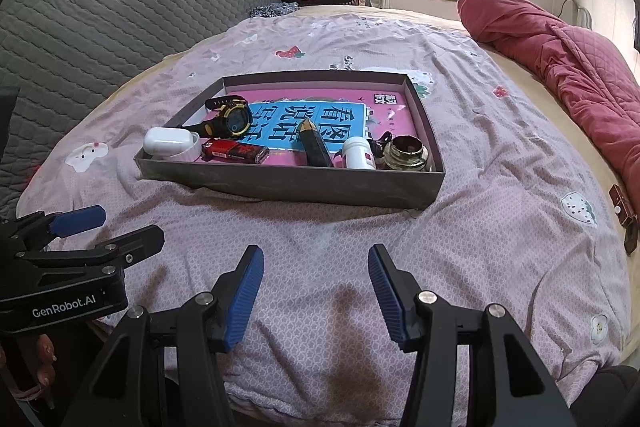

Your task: Organize rigid objects

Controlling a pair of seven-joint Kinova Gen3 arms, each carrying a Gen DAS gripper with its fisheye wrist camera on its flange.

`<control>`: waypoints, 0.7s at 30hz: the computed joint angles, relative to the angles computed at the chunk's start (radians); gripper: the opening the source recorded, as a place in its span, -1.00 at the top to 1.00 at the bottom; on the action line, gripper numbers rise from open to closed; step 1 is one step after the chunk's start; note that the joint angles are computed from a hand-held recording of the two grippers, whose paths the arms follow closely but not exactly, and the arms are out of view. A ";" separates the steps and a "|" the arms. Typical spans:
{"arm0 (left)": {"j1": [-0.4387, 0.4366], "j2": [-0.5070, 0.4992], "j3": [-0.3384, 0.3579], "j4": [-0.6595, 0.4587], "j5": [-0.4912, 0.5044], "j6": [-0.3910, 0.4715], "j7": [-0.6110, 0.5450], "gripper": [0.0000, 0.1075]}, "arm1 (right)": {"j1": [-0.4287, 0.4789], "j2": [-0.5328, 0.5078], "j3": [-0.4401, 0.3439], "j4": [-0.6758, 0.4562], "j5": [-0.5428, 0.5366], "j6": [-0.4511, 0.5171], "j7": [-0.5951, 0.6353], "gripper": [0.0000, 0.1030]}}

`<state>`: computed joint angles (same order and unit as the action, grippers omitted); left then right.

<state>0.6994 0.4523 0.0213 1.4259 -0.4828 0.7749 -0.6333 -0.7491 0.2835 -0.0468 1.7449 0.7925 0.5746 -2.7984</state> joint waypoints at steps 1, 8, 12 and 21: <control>-0.001 0.000 0.000 0.001 0.000 -0.001 -0.001 -0.57 | 0.001 0.001 -0.001 0.000 -0.001 0.000 0.002 -0.05; 0.012 -0.002 -0.006 0.000 -0.022 0.003 0.011 -0.57 | -0.003 0.005 -0.002 -0.010 -0.007 0.017 0.013 -0.05; 0.017 0.001 -0.009 -0.002 -0.033 0.010 0.022 -0.57 | -0.001 0.011 -0.004 -0.018 -0.013 0.023 0.024 -0.05; -0.002 -0.008 0.004 0.016 -0.019 -0.025 0.013 -0.57 | -0.002 0.013 -0.001 -0.019 -0.026 0.023 0.036 -0.05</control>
